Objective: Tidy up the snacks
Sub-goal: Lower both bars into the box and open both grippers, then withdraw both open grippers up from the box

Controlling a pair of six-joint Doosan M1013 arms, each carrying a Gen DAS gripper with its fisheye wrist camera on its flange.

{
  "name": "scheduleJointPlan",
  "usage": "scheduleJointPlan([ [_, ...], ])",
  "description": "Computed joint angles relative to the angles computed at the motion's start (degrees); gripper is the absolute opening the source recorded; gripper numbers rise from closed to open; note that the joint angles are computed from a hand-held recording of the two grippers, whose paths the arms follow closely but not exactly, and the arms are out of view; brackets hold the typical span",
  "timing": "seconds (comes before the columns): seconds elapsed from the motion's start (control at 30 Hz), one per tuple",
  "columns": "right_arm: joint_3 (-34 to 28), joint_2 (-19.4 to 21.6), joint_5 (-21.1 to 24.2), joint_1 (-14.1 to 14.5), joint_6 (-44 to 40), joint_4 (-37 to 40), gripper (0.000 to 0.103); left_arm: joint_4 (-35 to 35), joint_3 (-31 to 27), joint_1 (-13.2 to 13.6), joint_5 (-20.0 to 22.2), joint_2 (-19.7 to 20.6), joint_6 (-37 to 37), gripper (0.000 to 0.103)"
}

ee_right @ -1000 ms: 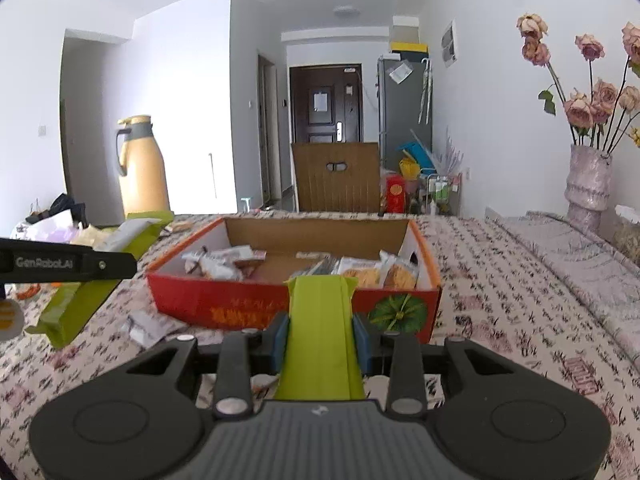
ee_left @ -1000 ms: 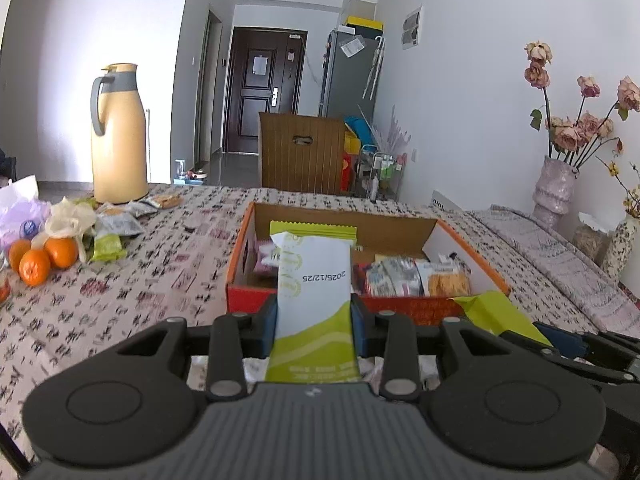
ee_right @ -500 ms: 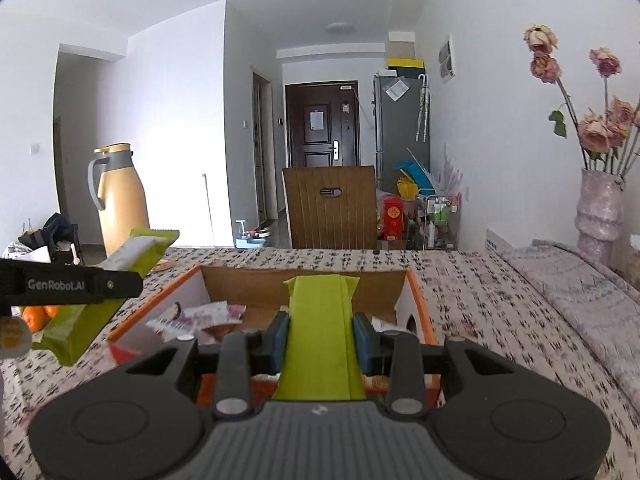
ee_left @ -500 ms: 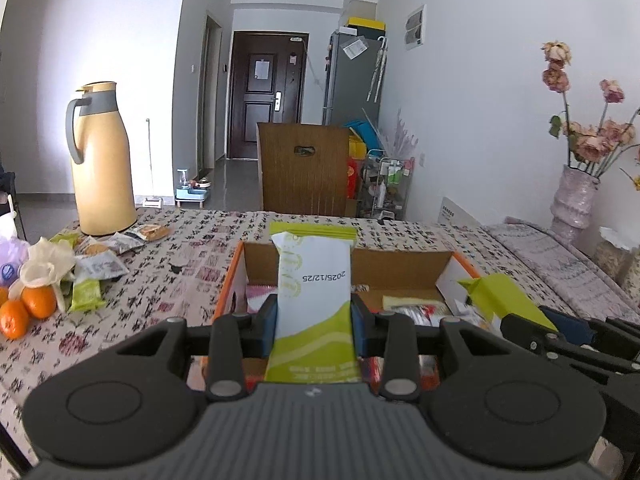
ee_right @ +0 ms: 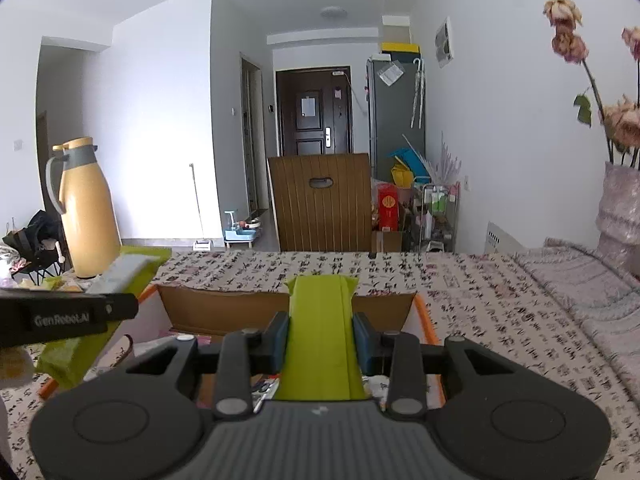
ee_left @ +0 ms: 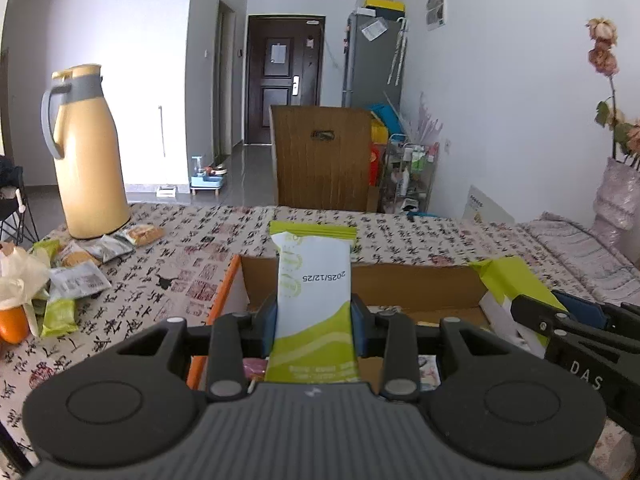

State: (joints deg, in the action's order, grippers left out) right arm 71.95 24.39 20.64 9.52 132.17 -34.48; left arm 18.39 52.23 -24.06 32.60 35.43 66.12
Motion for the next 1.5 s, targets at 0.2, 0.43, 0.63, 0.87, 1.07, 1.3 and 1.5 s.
scheduleJointPlan([
  [0.2,-0.1,1.0,0.0,-0.6,-9.2,9.8,0.033,-3.3,-0.7,0.7,1.3,1.1,2.7,0.036],
  [0.43,0.2,1.2,0.7,-0.8,-8.7,10.3,0.036,-3.4,0.4,0.7,0.7,0.9,2.9,0.065],
  [0.63,2.7,-0.3,-1.7,-0.5,6.6,-2.6,0.103,3.2,2.7,0.2,-2.5,-0.4,-3.6,0.103],
  [0.87,2.7,-0.6,-1.5,-1.0,4.5,0.6,0.103,3.0,2.3,0.2,-1.8,-0.3,-3.7,0.103],
  [1.07,2.5,-0.6,-1.1,-1.0,3.6,1.7,0.103,4.0,2.2,0.1,-1.4,-0.2,-4.5,0.103],
  [1.3,2.8,-0.7,-1.3,-0.9,3.8,1.3,0.103,4.5,2.6,0.1,-1.9,-0.4,-4.7,0.103],
  [1.5,2.9,-1.0,-1.5,-0.7,4.4,-0.1,0.103,6.9,2.8,-0.3,-1.9,-0.7,-6.1,0.103],
])
